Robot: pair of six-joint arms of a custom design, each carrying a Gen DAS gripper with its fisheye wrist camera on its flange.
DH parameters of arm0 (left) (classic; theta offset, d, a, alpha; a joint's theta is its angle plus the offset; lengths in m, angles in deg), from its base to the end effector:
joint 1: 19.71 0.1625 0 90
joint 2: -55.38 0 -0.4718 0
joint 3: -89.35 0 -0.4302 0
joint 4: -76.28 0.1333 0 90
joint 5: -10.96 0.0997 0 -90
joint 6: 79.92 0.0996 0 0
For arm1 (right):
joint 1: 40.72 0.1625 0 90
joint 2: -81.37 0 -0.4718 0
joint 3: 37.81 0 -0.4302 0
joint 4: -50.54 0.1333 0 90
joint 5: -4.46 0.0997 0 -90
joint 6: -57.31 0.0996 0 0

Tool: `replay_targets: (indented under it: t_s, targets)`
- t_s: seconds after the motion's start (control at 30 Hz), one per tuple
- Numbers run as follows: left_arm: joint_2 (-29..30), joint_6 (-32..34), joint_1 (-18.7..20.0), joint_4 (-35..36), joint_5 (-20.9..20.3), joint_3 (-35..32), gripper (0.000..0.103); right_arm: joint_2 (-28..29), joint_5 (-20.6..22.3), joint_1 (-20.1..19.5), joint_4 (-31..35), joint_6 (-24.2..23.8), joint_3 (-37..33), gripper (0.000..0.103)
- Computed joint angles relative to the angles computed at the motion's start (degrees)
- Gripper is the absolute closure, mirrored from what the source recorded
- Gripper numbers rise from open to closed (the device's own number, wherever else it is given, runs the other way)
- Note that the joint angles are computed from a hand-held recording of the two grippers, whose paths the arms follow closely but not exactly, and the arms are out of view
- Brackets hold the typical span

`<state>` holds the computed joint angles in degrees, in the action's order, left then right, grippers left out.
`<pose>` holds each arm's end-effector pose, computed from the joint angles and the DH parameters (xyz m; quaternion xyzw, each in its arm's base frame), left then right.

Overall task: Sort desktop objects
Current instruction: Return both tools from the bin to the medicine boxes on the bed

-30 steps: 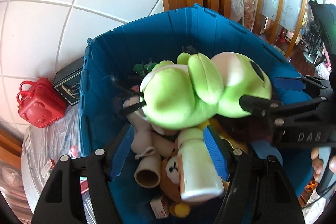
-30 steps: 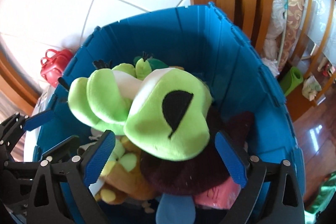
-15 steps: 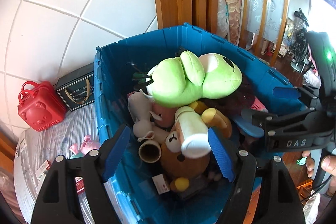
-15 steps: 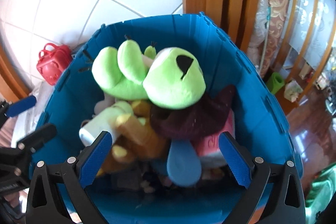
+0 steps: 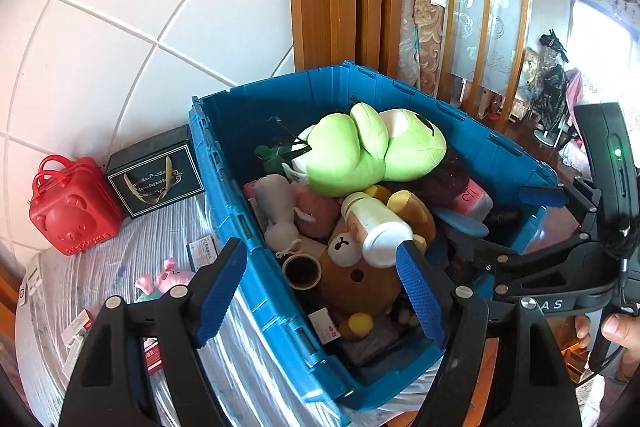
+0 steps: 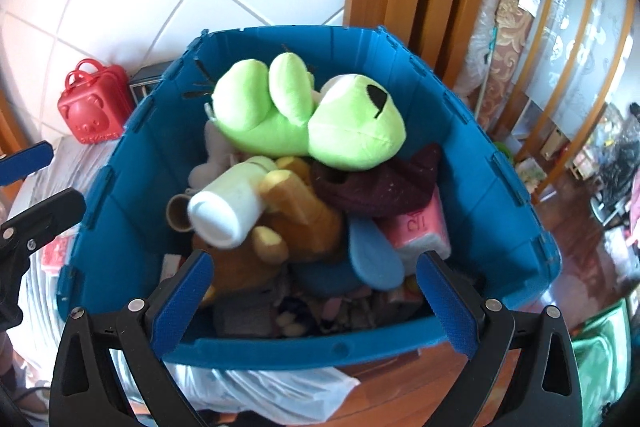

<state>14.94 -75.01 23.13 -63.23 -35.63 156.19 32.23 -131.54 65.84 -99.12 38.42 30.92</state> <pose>-0.4967 -0.7358 0.2498 0.3330 0.8504 -0.3042 0.2709 0.2970 -0.7826 0.3863 0.1358 -0.8645 0.3078 0.3734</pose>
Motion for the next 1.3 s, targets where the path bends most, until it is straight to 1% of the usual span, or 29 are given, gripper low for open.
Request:
replay_targets:
  t_s: [0.1, 0.27, 0.47, 0.6, 0.77, 0.87, 1.0, 1.13, 1.2, 1.3]
  targets:
    - [-1.2, 1.2, 0.1, -2.5, 0.4, 1.9, 0.026, 0.2, -0.7, 0.7, -0.4, 0.4, 0.4, 0.0]
    - [-3.6, 5.5, 0.2, -9.8, 2.5, 5.9, 0.026, 0.9, -1.3, 2.5, -2.1, 0.2, 1.0, 0.0]
    - [-7.2, 6.2, 1.5, -13.7, 3.1, 9.8, 0.024, 3.3, -1.3, 5.2, -5.2, -2.5, 0.7, 0.0]
    - [-9.8, 4.6, 2.8, -14.9, 4.7, 12.4, 0.023, 5.3, 0.8, 6.8, -7.3, -4.5, 0.1, 0.0]
    - [-13.0, 3.7, 4.9, -17.1, 7.8, 15.8, 0.023, 8.4, 6.6, 8.1, -9.4, -5.5, -1.5, 0.0]
    - [-15.1, 3.6, 6.5, -17.8, 9.5, 17.6, 0.023, 10.8, 8.9, 8.6, -9.6, -5.8, -3.3, 0.0]
    - [-18.2, 0.8, 9.4, -16.3, 10.8, 19.5, 0.023, 15.3, 11.8, 9.0, -8.1, -5.8, -7.3, 0.0]
    - [-21.1, -0.5, 12.3, -14.8, 12.2, 20.7, 0.023, 19.7, 13.0, 9.2, -6.3, -5.9, -12.0, 0.0]
    - [-22.4, -0.5, 14.2, -14.6, 13.6, 21.2, 0.023, 21.8, 13.2, 9.1, -5.6, -5.9, -14.3, 0.0]
    - [-23.7, -0.9, 16.9, -13.7, 16.5, 21.5, 0.023, 25.1, 13.0, 8.6, -3.1, -4.1, -18.1, 0.0]
